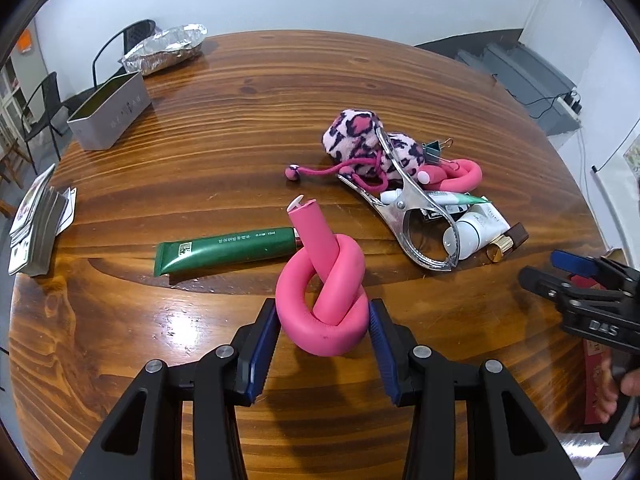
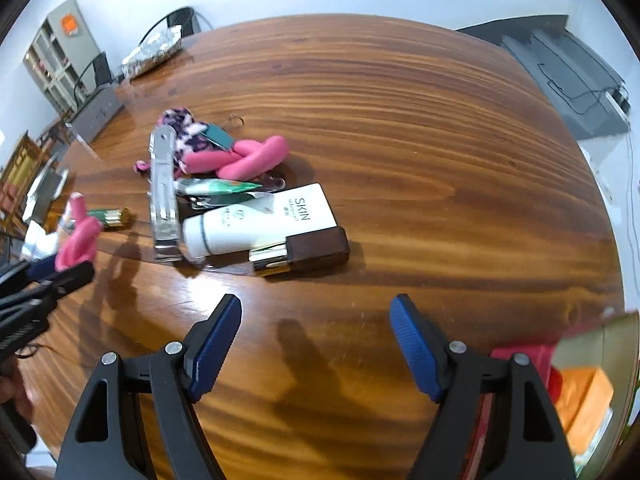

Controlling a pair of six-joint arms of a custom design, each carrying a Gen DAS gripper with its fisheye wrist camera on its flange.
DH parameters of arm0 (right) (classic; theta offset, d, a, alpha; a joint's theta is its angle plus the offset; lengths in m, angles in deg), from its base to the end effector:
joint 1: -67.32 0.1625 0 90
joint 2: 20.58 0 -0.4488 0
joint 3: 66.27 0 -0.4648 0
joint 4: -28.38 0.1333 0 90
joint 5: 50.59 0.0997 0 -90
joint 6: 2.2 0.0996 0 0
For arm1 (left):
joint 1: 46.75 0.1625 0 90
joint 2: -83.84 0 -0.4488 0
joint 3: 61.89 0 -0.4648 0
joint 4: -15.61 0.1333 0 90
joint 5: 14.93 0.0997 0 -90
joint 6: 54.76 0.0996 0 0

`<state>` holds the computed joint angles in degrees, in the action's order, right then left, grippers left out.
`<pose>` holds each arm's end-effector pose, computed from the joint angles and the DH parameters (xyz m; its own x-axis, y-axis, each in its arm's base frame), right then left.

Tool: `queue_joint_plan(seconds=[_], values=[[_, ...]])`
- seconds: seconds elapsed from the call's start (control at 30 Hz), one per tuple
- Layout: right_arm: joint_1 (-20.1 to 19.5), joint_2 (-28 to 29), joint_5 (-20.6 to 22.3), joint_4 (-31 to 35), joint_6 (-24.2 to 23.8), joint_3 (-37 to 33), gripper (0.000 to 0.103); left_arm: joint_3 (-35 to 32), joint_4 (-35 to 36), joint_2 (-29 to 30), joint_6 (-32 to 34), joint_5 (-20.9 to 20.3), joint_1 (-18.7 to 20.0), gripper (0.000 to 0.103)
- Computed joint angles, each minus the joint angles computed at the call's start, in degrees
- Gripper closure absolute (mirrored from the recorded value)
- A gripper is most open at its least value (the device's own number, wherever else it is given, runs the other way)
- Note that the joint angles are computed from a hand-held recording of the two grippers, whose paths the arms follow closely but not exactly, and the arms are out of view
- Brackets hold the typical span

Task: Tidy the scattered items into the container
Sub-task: 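Grasp the brown-capped bottle with the right gripper while the left holds the curler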

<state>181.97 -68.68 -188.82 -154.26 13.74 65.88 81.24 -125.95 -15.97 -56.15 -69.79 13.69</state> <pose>0.2440 -0.3902 -0.0165 -0.7401 0.0770 0.6681 -0.2175 0.9126 -0.3461 -0.0177 -0.4177 0.2195 -0.7636 0.3107 -0.5660 0.4699 0.8687 -0.1571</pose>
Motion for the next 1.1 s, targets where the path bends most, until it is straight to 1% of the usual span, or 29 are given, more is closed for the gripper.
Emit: queue_joint_plan(seconds=[0.2,0.43,0.73,0.77,0.8,0.83,0.9,1.1], values=[[-2.2,0.1,2.6,-1.8,-3.6,-0.5,0.023,-0.3,0.6,0.5,-0.7,-0.6,0.4,0.057],[-3.2,0.9,3.5,-2.4,-6.6,-1.5,0.023,-0.3,1.2,0.5,-1.2,-1.1,0.2,0.057],[-3.5,1.7,2.5,-3.9,-8.5,-1.6,0.023,-0.1,2.1,-0.3,-2.1,-1.2,-0.3,0.057],[-3.4,1.7,2.3,-4.2,-8.6,-1.5,0.028,-0.1,2.2,-0.4,-2.1,-1.2,-0.3,0.057],[-3.2,1.8,1.9,-4.3,-8.6,-1.4,0.038,-0.1,2.3,-0.5,-2.1,-1.3,-0.4,0.057],[-3.0,1.8,1.5,-4.0,-8.3,-1.5,0.038,0.0,2.4,-0.7,-2.1,-1.4,-0.5,0.057],[-3.0,1.3,2.0,-3.2,-6.9,-1.3,0.039,0.1,2.6,-1.0,-2.2,-1.6,-0.7,0.057],[-2.0,-1.1,3.9,-4.1,-2.3,1.6,0.039,0.6,3.6,-2.6,-2.3,-1.8,-2.0,0.057]])
